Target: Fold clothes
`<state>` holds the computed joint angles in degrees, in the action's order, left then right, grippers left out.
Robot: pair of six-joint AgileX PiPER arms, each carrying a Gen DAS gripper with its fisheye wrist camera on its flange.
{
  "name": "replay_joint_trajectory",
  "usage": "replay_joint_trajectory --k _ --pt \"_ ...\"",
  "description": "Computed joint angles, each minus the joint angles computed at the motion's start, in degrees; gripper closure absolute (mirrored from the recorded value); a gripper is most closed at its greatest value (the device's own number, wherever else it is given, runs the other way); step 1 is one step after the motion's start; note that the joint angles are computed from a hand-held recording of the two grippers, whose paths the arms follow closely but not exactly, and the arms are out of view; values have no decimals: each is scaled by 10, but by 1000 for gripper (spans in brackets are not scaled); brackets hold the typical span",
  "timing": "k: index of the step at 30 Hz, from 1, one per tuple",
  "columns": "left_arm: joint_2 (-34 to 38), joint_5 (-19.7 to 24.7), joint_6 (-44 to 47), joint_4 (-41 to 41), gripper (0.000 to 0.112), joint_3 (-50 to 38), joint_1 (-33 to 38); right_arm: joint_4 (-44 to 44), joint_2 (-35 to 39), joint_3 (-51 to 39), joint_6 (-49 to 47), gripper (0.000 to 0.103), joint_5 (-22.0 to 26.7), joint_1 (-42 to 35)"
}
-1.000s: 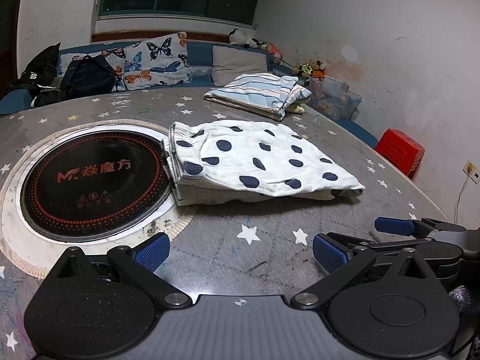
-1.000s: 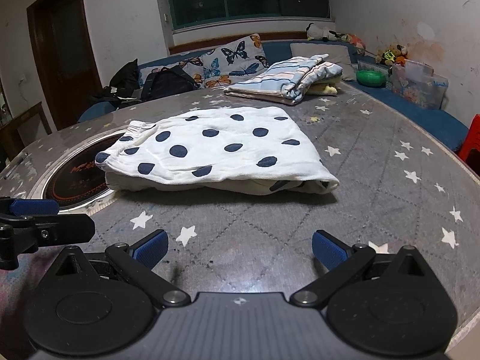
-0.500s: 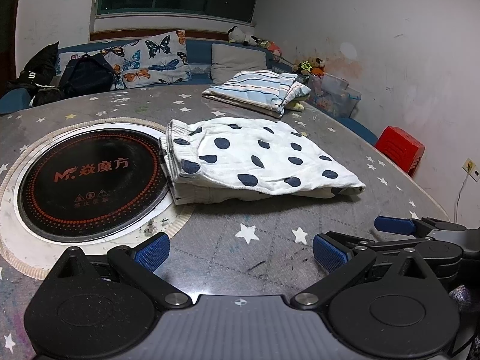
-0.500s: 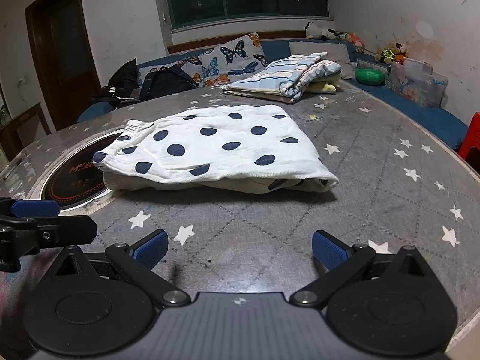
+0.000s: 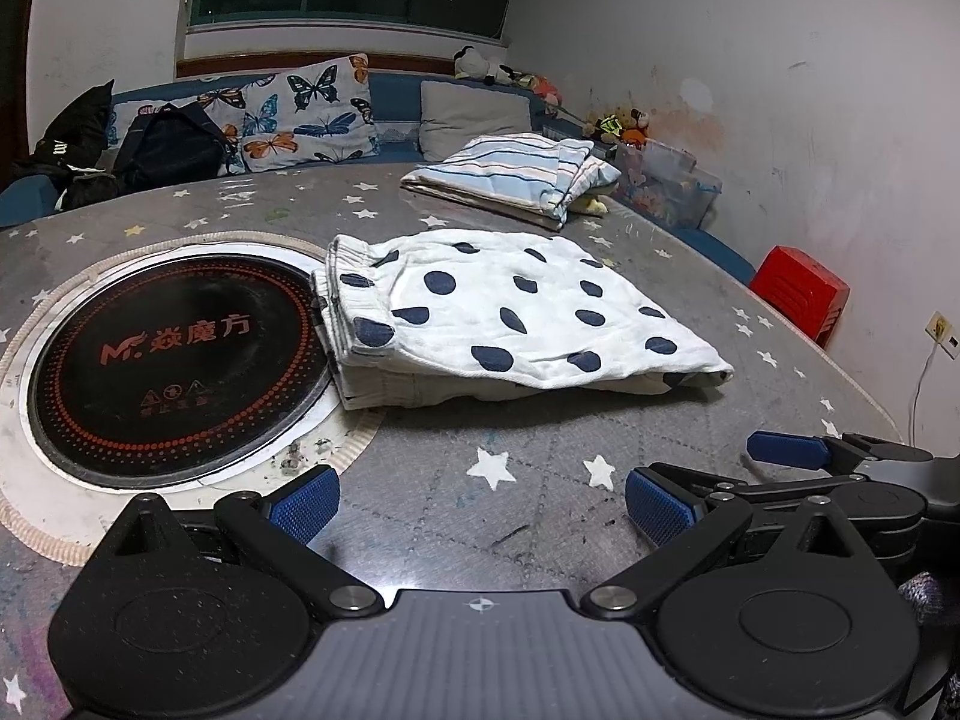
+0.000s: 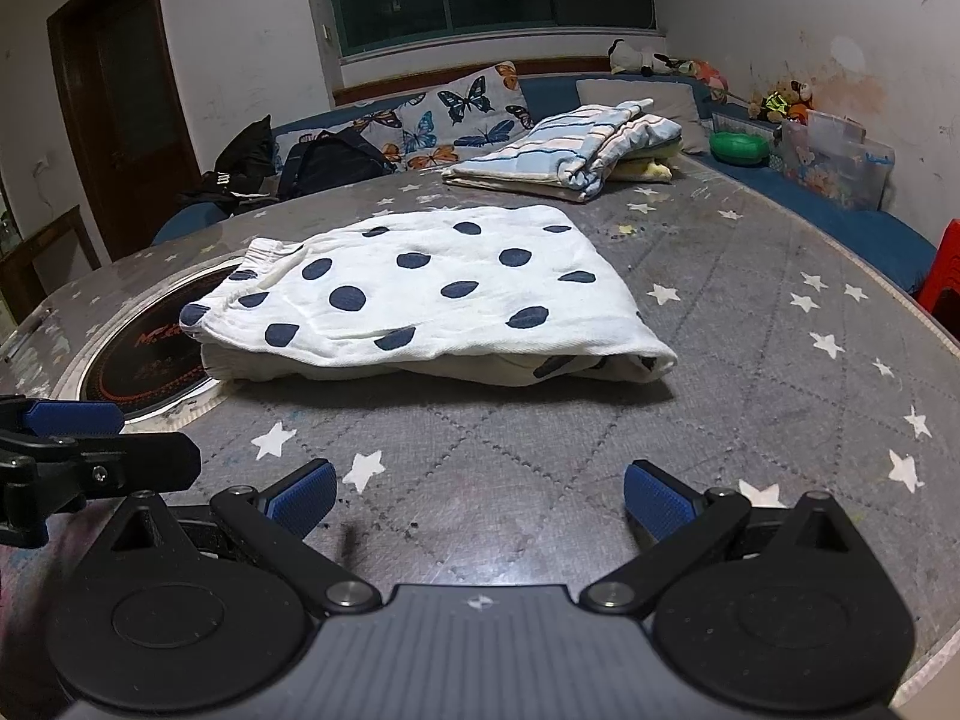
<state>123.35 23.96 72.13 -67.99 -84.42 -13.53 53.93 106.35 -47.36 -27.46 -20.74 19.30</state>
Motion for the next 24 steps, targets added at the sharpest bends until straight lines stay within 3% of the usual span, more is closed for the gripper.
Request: replay_joint_trajectory --k 24 --pt "32 12 -93 93 9 -59 -8 11 18 -27 -21 0 22 -21"
